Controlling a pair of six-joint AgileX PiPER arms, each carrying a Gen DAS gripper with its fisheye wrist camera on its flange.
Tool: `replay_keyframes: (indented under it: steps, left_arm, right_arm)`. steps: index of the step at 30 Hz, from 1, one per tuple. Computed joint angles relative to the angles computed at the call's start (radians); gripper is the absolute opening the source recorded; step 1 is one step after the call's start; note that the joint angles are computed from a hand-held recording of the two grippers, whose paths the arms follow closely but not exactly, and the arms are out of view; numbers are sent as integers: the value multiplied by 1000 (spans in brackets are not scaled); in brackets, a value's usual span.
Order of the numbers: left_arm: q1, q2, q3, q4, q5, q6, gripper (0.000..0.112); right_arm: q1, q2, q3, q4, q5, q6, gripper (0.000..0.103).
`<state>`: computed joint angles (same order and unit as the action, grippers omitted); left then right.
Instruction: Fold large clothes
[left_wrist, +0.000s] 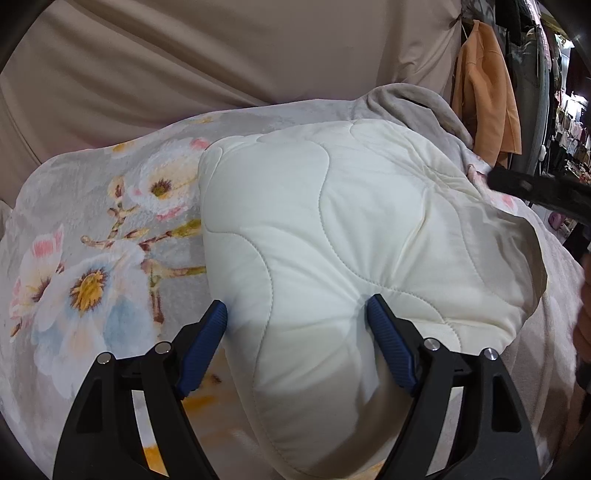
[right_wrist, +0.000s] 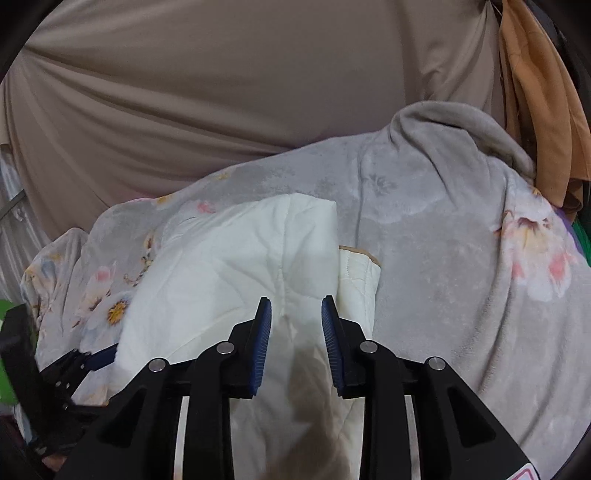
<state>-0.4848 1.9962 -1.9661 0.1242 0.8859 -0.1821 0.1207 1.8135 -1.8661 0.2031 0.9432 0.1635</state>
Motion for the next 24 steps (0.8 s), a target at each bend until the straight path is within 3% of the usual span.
replay_keyframes:
  steps: [3,6,10,14,16,17,18,20,22,24]
  left_arm:
    - [-2,0,2,7,-1,-5,77]
    - [-5,-1,6,10,-5,-7,78]
    - [-24,-3,17,47,-11,-33,81]
    - [75,-22,-14,-201,41,67,82]
    - [148,-55,4,-330,38,97,93]
    - [186,-65,6,-376,38,102,95]
    - [213,-65,-2,-415,46,114,95]
    - [266,-30,-53,-484,100,126,96]
    - [297,20,-95,-539,150,124,96]
    - [301,69,-124,-572,192,127,96]
  right_arm:
    - [27,-99,140,-7,10,-35,9]
    - [43,-99,223,-35,36,-21,0]
    - [41,-88,352,-3,-82,-32,0]
    - [-5,-109,319,81,-34,-64,0]
    - [-80,-146,319,225,-12,-145,8]
    - [-119,-159,319,290,-3,-176,23]
    - [-149,-168,315,325,0,-179,49]
    - [-155,-166,288,276,-18,-119,74]
    - [-156,-127,245,242,5,-81,74]
    - [-194,-65,223,350,52,-118,74]
